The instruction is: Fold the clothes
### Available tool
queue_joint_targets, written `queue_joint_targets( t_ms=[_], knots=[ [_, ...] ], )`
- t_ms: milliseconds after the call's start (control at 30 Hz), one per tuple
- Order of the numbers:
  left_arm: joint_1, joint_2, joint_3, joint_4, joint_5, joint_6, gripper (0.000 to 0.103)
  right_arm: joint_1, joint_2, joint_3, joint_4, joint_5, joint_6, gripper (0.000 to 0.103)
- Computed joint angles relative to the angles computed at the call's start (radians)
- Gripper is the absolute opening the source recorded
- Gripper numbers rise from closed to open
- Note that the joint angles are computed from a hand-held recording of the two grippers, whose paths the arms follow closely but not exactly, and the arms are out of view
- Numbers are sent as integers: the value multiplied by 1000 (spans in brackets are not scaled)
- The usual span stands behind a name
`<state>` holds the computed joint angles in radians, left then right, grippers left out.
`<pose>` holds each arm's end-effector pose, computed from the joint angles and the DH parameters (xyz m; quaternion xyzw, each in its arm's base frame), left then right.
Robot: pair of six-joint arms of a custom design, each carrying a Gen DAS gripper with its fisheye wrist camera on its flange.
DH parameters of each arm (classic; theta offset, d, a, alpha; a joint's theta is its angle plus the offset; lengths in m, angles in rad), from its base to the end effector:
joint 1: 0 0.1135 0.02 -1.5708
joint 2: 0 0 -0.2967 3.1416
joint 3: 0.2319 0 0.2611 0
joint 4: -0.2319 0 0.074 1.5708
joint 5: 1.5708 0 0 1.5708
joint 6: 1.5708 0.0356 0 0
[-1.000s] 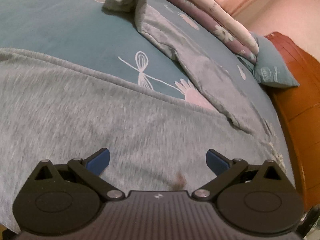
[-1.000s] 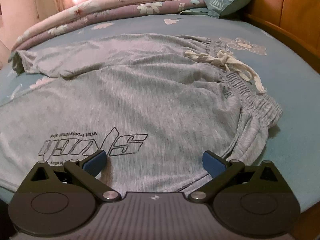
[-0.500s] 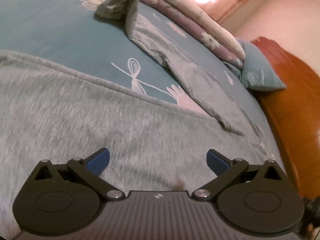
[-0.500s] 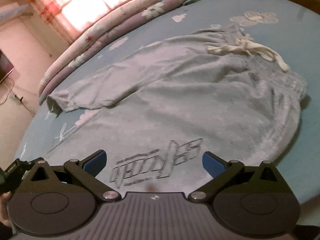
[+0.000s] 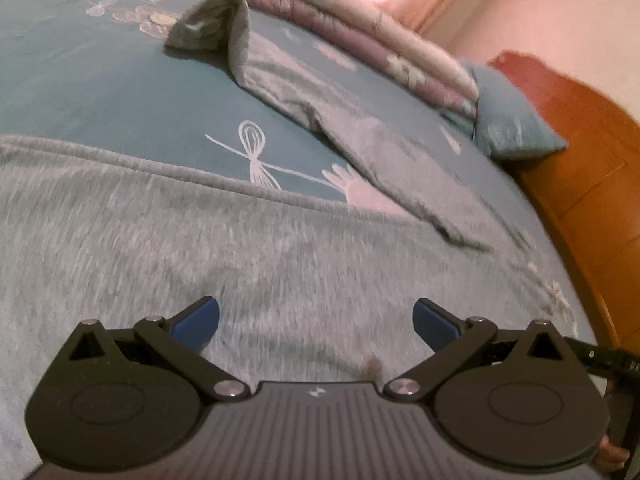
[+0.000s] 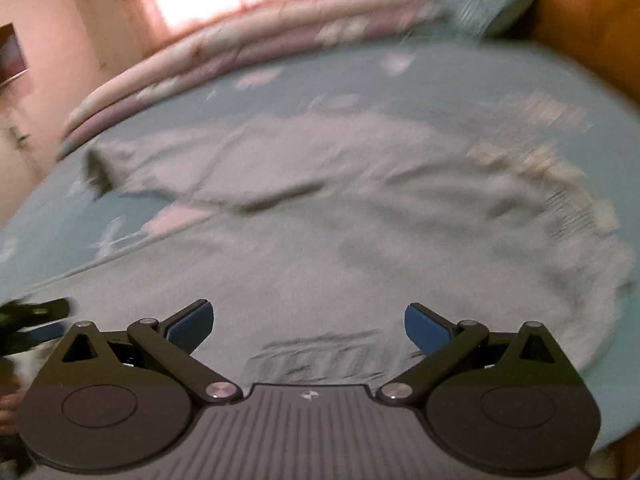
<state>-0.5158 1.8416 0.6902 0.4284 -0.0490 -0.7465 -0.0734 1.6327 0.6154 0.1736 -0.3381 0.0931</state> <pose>0.2965 -0.1661 0.1192 -0.1149 0.9040 -0.2246 0.3452 0.2946 -0.0098 0.1446 0.0170 0.9231 0.1607 0.3490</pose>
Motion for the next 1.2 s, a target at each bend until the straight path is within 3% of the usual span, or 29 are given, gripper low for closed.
queue_joint_targets(
  t_ms=[67, 233, 300, 333, 400, 467, 600, 733, 867, 1100, 1167, 1200],
  knots=[
    [29, -39, 5, -16, 51, -20, 101, 4, 18, 22, -6, -50, 9, 103],
    [194, -127, 53, -6, 168, -68, 100, 67, 60, 72, -18, -49, -19, 103],
    [282, -108, 115, -9, 212, -106, 93, 90, 81, 88, -17, -60, -21, 103],
    [322, -80, 152, -4, 234, -132, 88, 107, 90, 95, -17, -58, -22, 103],
    [389, -9, 234, 8, 257, -190, 65, 139, 113, 123, -29, -43, -28, 103],
    [441, 87, 321, 30, 287, -275, 64, 162, 137, 151, -40, -27, -42, 103],
    [505, 314, 490, 181, 364, -508, 64, 190, 192, 219, -65, -7, -52, 103],
    [524, 489, 662, 246, 324, -657, 64, 204, 260, 295, -82, 11, -44, 103],
    [530, 610, 828, 146, 317, -699, 65, 222, 319, 359, -96, 48, -47, 103],
    [538, 770, 962, 265, 317, -878, 68, 241, 378, 424, -98, 57, -50, 103],
    [533, 781, 984, 248, 275, -893, 66, 246, 387, 436, -103, 59, -47, 103],
    [531, 767, 996, 186, 234, -847, 65, 250, 391, 441, -104, 64, -47, 103]
  ],
)
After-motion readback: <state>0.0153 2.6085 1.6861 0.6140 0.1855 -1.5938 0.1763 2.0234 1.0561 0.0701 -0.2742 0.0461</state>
